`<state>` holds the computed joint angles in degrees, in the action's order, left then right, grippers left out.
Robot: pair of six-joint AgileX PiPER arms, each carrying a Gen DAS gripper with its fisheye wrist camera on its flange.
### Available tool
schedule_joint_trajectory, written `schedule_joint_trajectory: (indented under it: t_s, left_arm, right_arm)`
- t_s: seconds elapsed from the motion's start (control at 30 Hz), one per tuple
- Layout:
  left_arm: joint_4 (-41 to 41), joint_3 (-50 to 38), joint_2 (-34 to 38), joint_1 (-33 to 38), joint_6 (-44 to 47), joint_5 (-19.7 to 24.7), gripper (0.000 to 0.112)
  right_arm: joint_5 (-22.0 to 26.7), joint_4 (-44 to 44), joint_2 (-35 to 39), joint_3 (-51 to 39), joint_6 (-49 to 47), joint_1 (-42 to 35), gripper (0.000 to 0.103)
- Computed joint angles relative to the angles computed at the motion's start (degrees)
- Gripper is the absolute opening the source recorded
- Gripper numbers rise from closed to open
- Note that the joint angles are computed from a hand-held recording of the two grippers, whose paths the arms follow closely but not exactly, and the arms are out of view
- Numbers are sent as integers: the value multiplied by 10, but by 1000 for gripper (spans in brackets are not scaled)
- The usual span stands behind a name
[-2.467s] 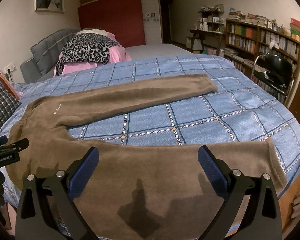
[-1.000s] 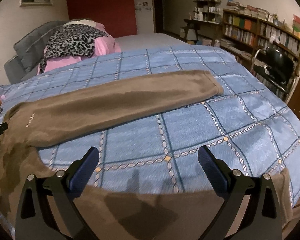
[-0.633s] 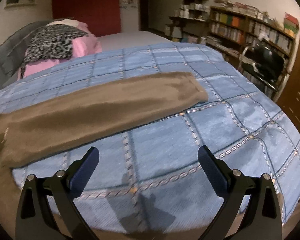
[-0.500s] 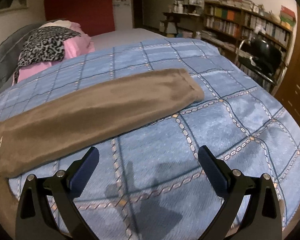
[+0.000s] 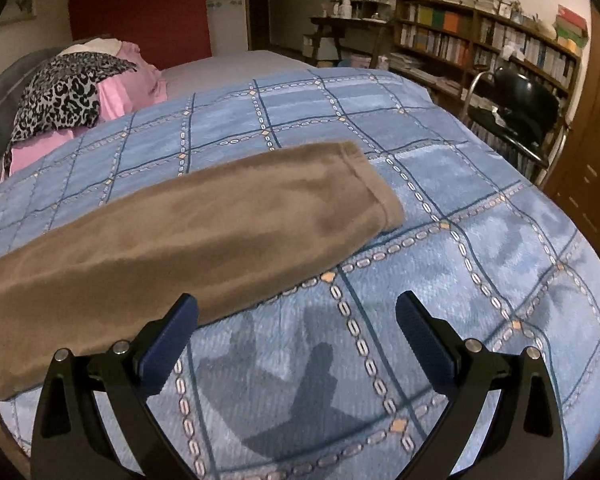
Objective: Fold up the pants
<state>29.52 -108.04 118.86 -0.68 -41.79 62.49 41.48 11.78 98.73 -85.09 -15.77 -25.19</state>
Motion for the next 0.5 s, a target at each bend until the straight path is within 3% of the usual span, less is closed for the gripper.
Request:
schedule_joint_trajectory:
  t_s: [0.2, 0.4, 0.47, 0.5]
  left_arm:
    - [-14, -87, 69, 9, 51, 37, 101]
    - [11, -29, 46, 8, 31, -22, 100]
    - [17, -12, 38, 5, 30, -38, 93]
    - [17, 0, 30, 3, 34, -51, 80]
  right_arm:
    - [11, -1, 48, -60, -5, 3, 98]
    - [55, -2, 140, -200, 37, -34, 98]
    - [78, -11, 180, -263, 56, -44, 98]
    - [94, -19, 207, -307, 68, -49, 98]
